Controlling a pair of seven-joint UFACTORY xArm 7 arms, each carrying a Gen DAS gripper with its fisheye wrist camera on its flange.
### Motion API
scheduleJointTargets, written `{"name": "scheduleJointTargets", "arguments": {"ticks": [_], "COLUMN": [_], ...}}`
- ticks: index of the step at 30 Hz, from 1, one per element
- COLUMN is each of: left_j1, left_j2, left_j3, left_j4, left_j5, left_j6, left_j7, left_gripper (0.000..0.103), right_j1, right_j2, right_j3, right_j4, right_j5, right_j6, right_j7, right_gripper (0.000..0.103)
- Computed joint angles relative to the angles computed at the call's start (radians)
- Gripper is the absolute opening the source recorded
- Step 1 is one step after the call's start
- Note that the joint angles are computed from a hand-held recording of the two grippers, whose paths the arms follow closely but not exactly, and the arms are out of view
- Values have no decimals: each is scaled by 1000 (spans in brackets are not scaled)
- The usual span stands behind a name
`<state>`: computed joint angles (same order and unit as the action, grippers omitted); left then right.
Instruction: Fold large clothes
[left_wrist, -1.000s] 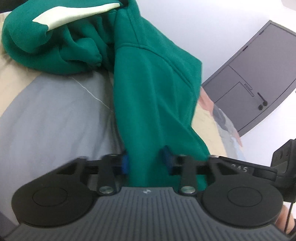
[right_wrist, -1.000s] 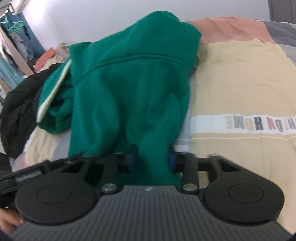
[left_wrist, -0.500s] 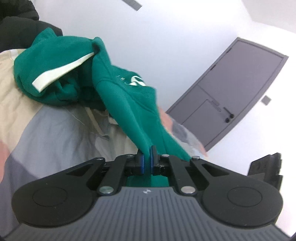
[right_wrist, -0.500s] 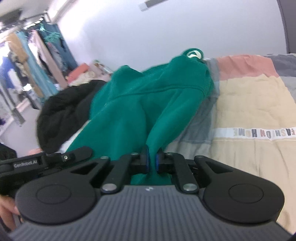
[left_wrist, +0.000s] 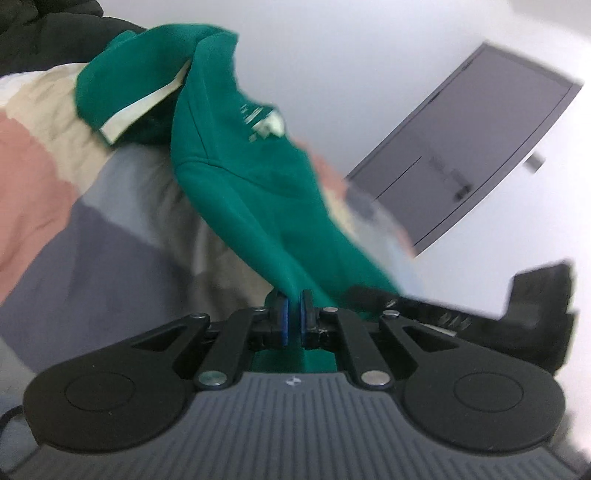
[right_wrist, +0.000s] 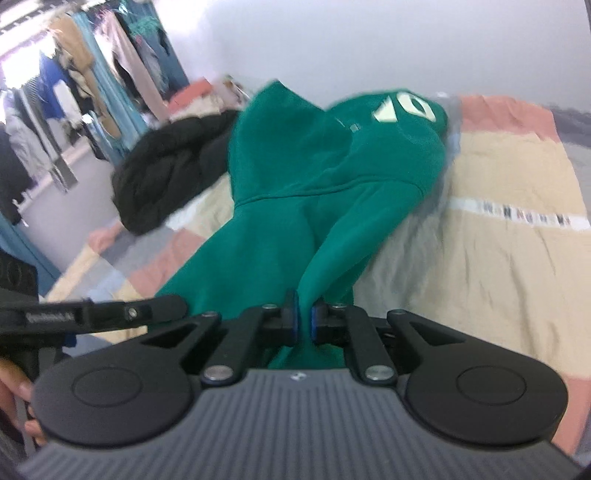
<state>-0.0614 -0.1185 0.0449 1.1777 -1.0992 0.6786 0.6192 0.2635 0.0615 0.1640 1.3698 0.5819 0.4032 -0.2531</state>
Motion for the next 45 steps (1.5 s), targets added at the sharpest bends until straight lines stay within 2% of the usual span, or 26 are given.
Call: {"name": "scheduleJointTargets", "arguments": {"ticks": [2, 3, 5, 6, 7, 10, 12, 13, 14, 15, 19, 24, 27, 29, 31, 35, 38, 40, 42, 44, 45], "left_j1": [5, 5, 13, 17, 22, 44, 70, 83, 92, 98, 114, 122, 170, 204, 208, 224, 221, 229, 243, 244, 245], "left_j2": [13, 28, 31, 38, 47, 92, 159, 201, 244, 286, 463, 621, 656, 692, 730, 812, 884, 913, 917, 900, 889], "left_j3": [-11, -12, -5, -1, 1, 9, 5, -4, -14, -25, -62, -100, -161, -204, -217, -259, -264, -278, -291, -278, -272], "left_j4": [17, 31, 44, 53, 63, 116, 193, 243, 294, 344, 554, 710, 720, 752, 794, 873, 952, 983, 989, 975, 963], "left_j5": [90, 111, 115, 105, 90, 22, 4, 19, 39, 64, 168, 287, 261, 258, 300, 341, 388, 397, 395, 410, 418], "left_j6": [-4, -8, 11, 17, 12, 19, 44, 40, 24, 9, 4, -11, -12, 5, 4, 11, 19, 17, 20, 15, 9], "left_j7": [-51, -59, -65, -65, -62, -34, -66, -98, -119, -146, -244, -316, -301, -268, -281, -294, -338, -359, -389, -433, -453], "left_gripper": [8, 12, 40, 65, 70, 70, 70, 70, 70, 71, 73, 73, 73, 73, 72, 72, 72, 73, 73, 74, 77], "right_j1": [3, 2, -8, -15, -19, -40, -52, -60, -69, -79, -94, -68, -103, -132, -141, -124, -100, -100, -103, -114, -123], "right_j2": [10, 22, 31, 41, 40, 65, 89, 105, 120, 139, 289, 504, 578, 606, 650, 751, 846, 905, 920, 893, 856], "right_j3": [-6, -9, -6, -6, -7, -11, -18, -18, -15, -9, -14, -59, -16, 30, 51, 54, 37, 56, 79, 106, 118], "right_j4": [1, 16, 30, 44, 43, 81, 112, 131, 150, 170, 353, 613, 683, 705, 758, 905, 1045, 1124, 1145, 1105, 1046], "right_j5": [-53, -71, -46, -29, -26, -6, -12, -3, 9, 26, -27, -207, -226, -206, -194, -209, -239, -226, -210, -183, -163], "right_j6": [3, 16, 23, 26, 28, 57, 61, 51, 34, 13, 32, 131, 150, 162, 185, 249, 315, 344, 336, 310, 276], "right_j7": [55, 91, 105, 110, 126, 159, 200, 217, 224, 224, 379, 600, 593, 546, 520, 499, 512, 517, 478, 409, 373], "right_gripper": [11, 11, 12, 12, 13, 17, 40, 61, 69, 69, 69, 69, 69, 69, 69, 69, 68, 67, 53, 24, 20]}}
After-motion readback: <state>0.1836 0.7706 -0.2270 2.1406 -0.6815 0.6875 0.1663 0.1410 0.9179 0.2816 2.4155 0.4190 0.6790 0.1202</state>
